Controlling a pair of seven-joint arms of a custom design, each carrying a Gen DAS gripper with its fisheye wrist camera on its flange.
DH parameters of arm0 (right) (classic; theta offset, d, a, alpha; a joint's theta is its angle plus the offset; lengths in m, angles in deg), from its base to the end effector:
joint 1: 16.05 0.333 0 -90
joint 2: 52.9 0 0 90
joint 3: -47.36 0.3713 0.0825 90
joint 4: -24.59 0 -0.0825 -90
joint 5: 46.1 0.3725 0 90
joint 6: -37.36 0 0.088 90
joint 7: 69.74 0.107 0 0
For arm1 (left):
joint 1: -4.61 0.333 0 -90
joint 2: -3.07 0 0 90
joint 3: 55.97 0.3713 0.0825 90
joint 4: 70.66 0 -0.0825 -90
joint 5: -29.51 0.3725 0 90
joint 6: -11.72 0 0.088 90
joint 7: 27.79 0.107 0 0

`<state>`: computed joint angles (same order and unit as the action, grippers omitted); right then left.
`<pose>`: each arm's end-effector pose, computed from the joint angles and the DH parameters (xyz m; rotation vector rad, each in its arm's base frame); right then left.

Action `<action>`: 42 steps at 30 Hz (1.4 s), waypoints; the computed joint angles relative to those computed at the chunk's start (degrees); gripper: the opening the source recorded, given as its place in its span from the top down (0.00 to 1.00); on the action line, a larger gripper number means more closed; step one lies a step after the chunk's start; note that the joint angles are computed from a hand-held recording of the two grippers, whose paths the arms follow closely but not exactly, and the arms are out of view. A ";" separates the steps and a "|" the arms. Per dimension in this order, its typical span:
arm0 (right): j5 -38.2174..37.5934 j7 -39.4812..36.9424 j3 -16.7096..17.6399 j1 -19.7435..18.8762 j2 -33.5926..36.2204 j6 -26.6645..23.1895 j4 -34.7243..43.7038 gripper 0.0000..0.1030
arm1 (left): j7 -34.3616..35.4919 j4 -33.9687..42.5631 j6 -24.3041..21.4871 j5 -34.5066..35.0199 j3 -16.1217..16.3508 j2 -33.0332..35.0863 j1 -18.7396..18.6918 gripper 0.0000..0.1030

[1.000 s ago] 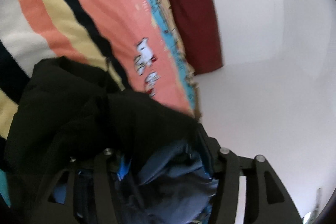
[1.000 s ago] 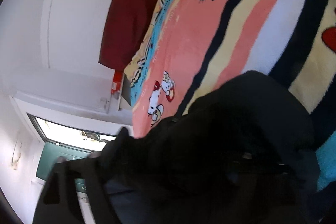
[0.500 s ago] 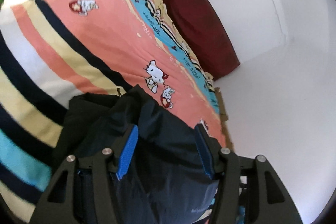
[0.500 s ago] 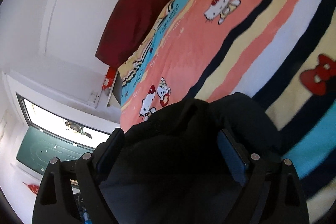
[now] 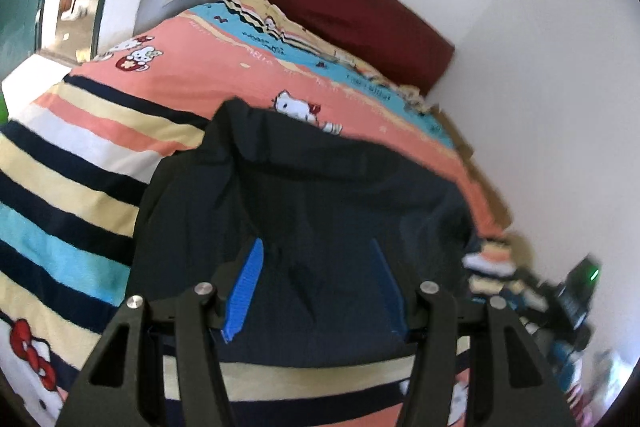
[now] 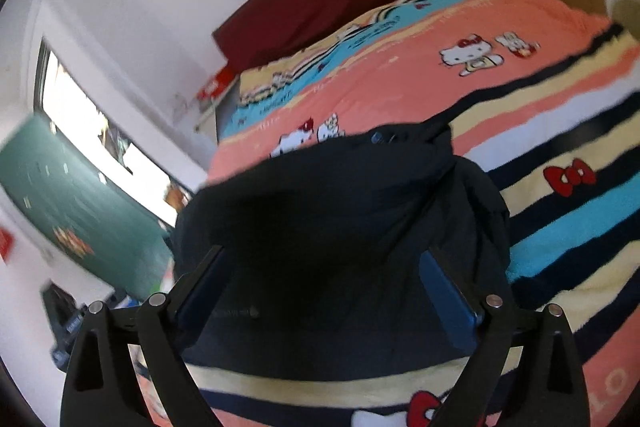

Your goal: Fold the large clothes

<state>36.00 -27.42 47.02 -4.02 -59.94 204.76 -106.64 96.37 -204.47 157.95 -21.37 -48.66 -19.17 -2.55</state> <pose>0.5002 0.0401 0.5081 -1.3140 1.7492 -0.1960 0.4449 0.0206 0.6029 -1.9402 1.8953 -1.3167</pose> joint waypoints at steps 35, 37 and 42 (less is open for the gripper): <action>-61.19 42.82 -0.45 -0.84 35.95 -7.97 35.97 0.00 | -22.19 34.37 7.86 35.70 -21.46 41.11 6.61 0.44; -60.90 42.61 0.82 -1.98 36.63 -7.17 36.06 0.00 | -23.05 33.85 8.81 37.01 -21.75 41.18 6.74 0.44; -61.39 43.12 1.70 -2.37 35.77 -6.00 34.49 0.00 | -21.96 33.54 6.13 36.16 -23.47 39.62 8.78 0.44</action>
